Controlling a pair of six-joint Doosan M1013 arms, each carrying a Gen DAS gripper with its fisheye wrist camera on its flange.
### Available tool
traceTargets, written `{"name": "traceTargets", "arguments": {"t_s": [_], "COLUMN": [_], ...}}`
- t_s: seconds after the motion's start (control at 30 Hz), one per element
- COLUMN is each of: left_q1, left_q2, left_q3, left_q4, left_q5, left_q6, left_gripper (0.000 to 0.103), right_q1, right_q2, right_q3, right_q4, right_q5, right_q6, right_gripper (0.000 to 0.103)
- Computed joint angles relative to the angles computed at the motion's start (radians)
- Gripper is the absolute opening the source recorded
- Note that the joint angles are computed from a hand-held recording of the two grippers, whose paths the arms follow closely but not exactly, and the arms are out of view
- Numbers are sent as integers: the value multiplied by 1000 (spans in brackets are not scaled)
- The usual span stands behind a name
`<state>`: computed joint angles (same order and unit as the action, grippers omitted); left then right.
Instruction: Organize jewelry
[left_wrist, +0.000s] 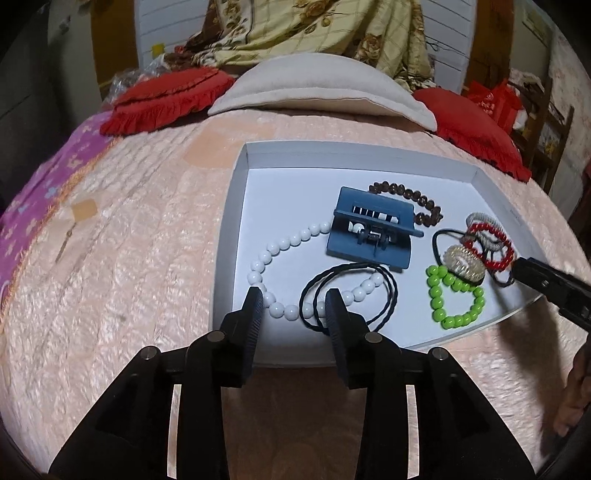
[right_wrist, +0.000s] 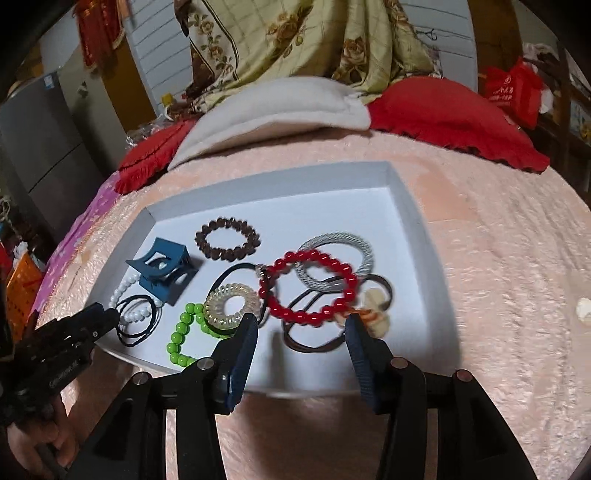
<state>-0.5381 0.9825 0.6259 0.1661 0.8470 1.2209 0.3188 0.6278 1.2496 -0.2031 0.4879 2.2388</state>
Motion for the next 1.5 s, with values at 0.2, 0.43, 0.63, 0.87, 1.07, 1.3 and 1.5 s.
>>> {"name": "traceTargets", "arguments": {"t_s": [0.2, 0.43, 0.63, 0.87, 1.07, 1.3, 1.5], "left_q1": [-30, -83, -119, -109, -111, -117, -110], "left_q2": [-143, -223, -289, -295, -258, -277, -275], "left_q3": [215, 327, 425, 446, 414, 455, 448], "left_q4": [169, 320, 492, 409, 299, 375, 312], "left_q5": [-194, -171, -190, -216, -173, -227, -229], "left_q6": [-152, -211, -387, -426, -301, -363, -311], "left_gripper": [91, 103, 103, 102, 103, 103, 103], "right_q1": [34, 132, 162, 151, 152, 164, 137], "right_q2": [-84, -134, -161, -171, -163, -155, -141], "right_q3": [102, 161, 210, 223, 215, 206, 165], "right_q4": [-249, -608, -788, -747, -715, -731, -621], "right_q5": [-83, 84, 98, 110, 120, 124, 82], "right_q6": [228, 524, 655, 663, 607, 543, 355], "right_gripper": [47, 91, 91, 91, 91, 91, 91]}}
